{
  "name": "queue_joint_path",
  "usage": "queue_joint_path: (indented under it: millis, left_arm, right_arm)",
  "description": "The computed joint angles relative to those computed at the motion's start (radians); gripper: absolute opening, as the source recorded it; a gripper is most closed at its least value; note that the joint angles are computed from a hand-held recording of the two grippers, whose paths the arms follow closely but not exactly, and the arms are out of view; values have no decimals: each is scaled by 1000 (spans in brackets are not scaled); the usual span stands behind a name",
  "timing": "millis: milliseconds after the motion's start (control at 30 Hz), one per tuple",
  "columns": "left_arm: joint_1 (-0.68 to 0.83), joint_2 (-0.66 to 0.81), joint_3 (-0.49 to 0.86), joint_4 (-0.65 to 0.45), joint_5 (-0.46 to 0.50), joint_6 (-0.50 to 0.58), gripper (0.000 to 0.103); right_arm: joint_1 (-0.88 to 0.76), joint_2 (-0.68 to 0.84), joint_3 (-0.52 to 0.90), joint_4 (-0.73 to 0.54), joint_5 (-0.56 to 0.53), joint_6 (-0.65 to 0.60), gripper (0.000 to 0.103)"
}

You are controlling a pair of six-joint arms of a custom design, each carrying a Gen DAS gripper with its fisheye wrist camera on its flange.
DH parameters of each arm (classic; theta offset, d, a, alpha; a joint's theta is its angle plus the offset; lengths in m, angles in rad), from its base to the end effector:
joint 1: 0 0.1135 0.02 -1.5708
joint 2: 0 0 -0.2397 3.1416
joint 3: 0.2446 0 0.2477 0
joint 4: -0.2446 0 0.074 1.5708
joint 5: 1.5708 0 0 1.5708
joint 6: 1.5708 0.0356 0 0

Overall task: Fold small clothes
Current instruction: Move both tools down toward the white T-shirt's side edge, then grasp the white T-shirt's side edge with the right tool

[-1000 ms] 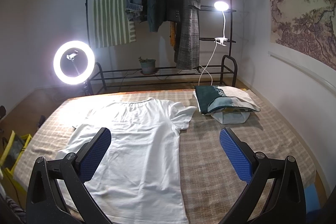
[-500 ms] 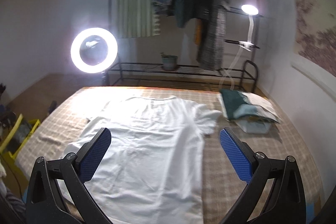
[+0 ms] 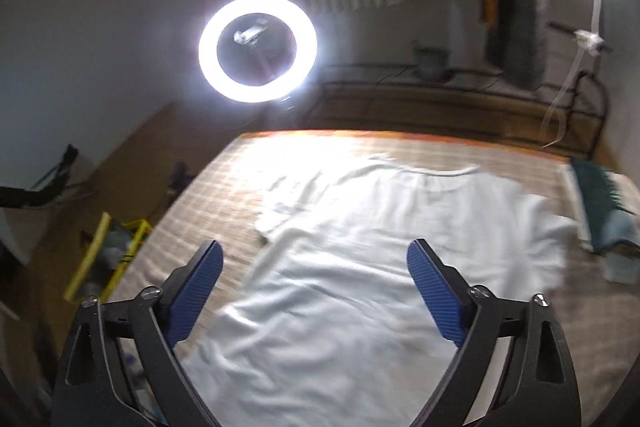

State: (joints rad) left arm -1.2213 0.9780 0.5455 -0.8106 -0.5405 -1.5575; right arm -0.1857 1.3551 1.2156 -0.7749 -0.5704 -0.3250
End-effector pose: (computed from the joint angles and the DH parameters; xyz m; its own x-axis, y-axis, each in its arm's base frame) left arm 0.0730 -0.1469 0.1671 -0.7532 -0.4373 -0.4914 -0.3142 0.8954 -0.3154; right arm 0.2772 -0.0325 0.2913 -0.6840 -0.1449 -0.7149 -0.4082 0.8883 0.2105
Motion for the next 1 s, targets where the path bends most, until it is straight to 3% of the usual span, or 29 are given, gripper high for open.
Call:
queue_joint_path:
  millis: [200,400,533,667,800,1000]
  left_arm:
    - [60,30,-81,153,85,10,57]
    - [97,82,-103,245,104,45,56]
    - [126,83,-117,290,110,86,39]
    - [180,69,-151,381,167,141,8]
    - [199,82,-150,423,191,172,1]
    - [207,95,-144,454,194,182,0]
  right_arm:
    - [229,251,158,75,111,133,91]
    - [373,560,390,99,200,249,86]
    - [458,755,560,98,267,275,83]
    - [517,952,778,28,325,289,80]
    - [546,1110,961,-41,378,288,76]
    - [549,1307,1214,-150,446,251,75]
